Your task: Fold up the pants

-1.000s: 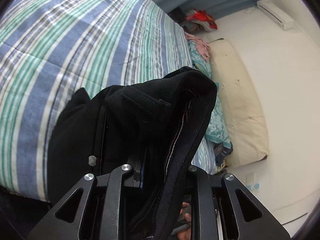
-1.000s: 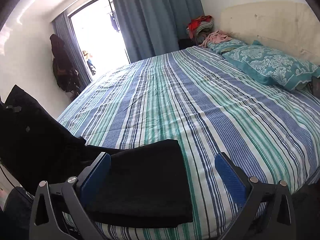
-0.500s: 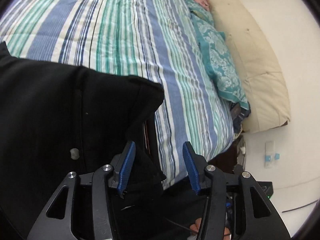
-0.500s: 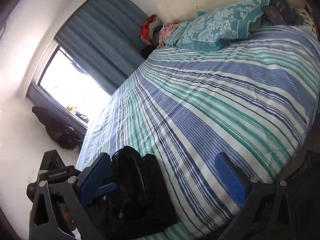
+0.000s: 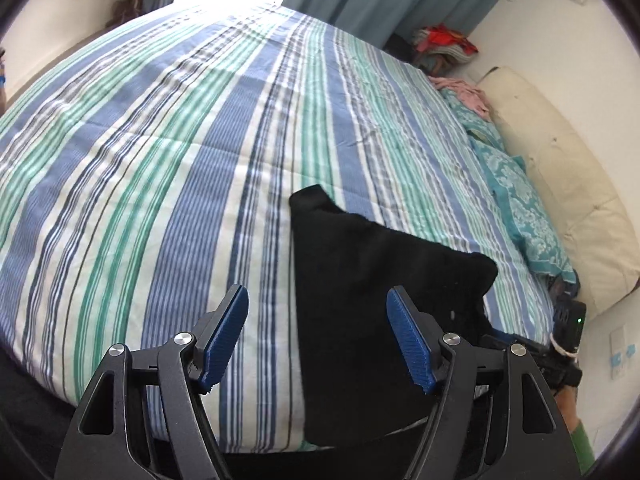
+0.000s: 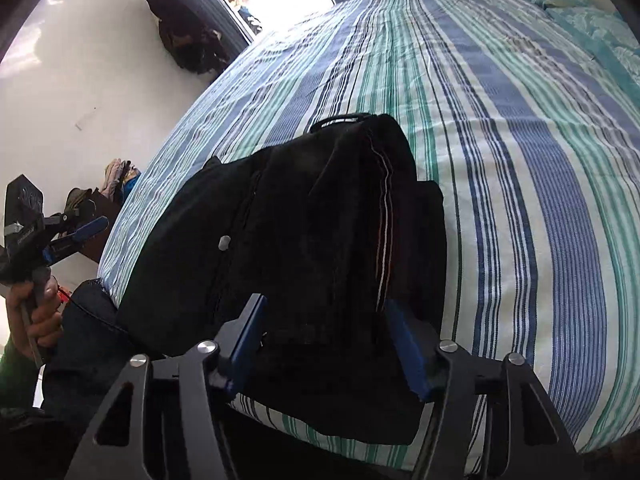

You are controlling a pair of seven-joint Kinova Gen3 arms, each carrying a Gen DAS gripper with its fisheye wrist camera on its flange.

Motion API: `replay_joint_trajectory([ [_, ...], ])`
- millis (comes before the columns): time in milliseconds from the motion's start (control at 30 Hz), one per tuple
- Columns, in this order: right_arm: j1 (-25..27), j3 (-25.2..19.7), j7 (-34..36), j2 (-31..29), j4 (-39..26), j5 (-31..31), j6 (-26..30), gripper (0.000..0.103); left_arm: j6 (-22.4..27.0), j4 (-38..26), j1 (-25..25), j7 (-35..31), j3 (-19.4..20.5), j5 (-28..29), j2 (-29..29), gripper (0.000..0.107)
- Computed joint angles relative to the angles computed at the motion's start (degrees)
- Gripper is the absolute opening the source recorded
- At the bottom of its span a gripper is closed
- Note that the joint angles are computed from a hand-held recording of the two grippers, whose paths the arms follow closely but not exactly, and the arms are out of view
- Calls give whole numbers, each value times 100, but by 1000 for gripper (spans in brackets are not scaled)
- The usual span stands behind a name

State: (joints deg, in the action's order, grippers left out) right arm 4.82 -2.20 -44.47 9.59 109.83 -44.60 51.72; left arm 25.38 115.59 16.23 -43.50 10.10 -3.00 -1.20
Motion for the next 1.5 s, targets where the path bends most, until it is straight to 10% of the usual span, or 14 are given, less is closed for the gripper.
replay_joint_trajectory([
  [133, 150, -461, -334, -41, -327, 779, 66, 12, -278, 457, 75, 627, -64, -203, -11, 73],
  [433, 201, 257, -747, -140, 315, 353, 120, 12, 213, 81, 474, 1733, 533, -2094, 175, 74],
  [500, 37, 560, -871, -266, 233, 271, 187, 39, 327, 22, 752, 1949, 539, -2518, 230, 74],
  [600, -639, 1232, -859, -718, 138, 286, -49, 43, 384, -20, 1279, 2309, 382, -3159, 331, 75],
  [800, -920, 1254, -284, -282, -695, -823, 389, 42, 552, -290, 1653, 1815, 411, -3141, 778, 75],
  [867, -1451, 1526, -576, 129, -859, -679, 117, 42, 712, -353, 1851, 1687, 345, -3144, 902, 75],
  [933, -1982, 1935, -882, 562, -857, -233, -349, 18, 627, -274, 1933, 1585, 264, -3057, 879, 77],
  [1033, -2452, 2346, -1572, 509, -642, 385, -900, 21, 643, -222, 1968, 1514, 202, -2906, 752, 78],
  [1267, -1081, 930, -1222, -936, -35, 715, -549, 25, 569, -174, 1833, 1707, 306, -2832, 505, 79],
  [1500, 343, -844, -1800, -992, 521, 1601, -151, 26, 1160, -556, 1980, 895, 334, -2317, 864, 81],
])
